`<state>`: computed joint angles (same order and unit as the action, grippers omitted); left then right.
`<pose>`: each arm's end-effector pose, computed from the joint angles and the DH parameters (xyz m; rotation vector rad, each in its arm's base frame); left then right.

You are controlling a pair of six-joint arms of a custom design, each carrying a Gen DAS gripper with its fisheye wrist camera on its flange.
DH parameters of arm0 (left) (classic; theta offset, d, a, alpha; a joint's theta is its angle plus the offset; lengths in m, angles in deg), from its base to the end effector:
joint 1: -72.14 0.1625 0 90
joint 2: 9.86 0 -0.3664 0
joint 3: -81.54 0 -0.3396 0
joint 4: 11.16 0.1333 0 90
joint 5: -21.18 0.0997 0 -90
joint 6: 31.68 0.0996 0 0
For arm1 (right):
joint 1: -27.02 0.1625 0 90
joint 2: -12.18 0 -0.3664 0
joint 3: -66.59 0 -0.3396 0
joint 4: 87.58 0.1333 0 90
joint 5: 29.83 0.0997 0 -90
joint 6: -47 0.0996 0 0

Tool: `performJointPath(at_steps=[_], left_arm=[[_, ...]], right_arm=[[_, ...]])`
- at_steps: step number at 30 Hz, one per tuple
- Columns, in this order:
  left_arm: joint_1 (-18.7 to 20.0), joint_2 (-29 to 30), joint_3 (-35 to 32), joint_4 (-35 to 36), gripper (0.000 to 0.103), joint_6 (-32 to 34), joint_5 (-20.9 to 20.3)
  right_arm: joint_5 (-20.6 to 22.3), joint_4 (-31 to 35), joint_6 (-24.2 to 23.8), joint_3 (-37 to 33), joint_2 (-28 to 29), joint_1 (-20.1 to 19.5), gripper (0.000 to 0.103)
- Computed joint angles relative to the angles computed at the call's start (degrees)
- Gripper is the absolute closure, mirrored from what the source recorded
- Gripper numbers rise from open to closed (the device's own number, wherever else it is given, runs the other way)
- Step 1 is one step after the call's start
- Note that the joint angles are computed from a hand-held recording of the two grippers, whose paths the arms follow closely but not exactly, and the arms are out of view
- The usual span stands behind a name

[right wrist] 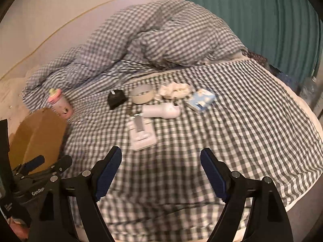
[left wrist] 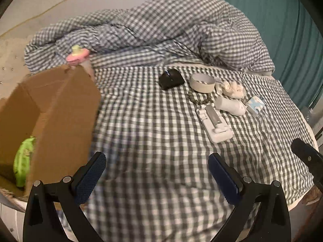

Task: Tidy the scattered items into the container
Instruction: 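Grasp the white stand with the left tool while the right tool grasps the blue tissue box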

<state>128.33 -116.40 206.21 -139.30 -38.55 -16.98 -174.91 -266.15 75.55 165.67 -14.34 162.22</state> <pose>-0.0096 -0.3946 0.3844 0.3432 2.2778 -0.7673 0.4204 -0.3447 -0.0252 0.1690 -2.3401 0.9954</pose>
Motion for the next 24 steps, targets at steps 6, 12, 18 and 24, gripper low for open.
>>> performJointPath(at_steps=[6, 12, 18, 24], left_arm=[[1.8, 9.3, -1.4, -6.5, 0.000, 0.1, -1.5], [3.2, 18.3, -3.7, -11.8, 0.000, 0.0, -2.9], [4.1, 25.3, -5.8, -16.2, 0.000, 0.6, -2.9], [5.2, 30.6, -8.6, -19.0, 0.000, -0.6, -3.0]], right_arm=[[0.9, -1.0, -1.1, 1.7, -1.1, -5.0, 0.023], [0.8, -2.6, -3.3, 1.6, -1.6, -9.0, 0.023], [0.3, -3.0, -6.7, -1.3, -0.8, -11.7, 0.023], [0.6, -2.5, -9.3, -5.2, 0.6, -13.8, 0.023]])
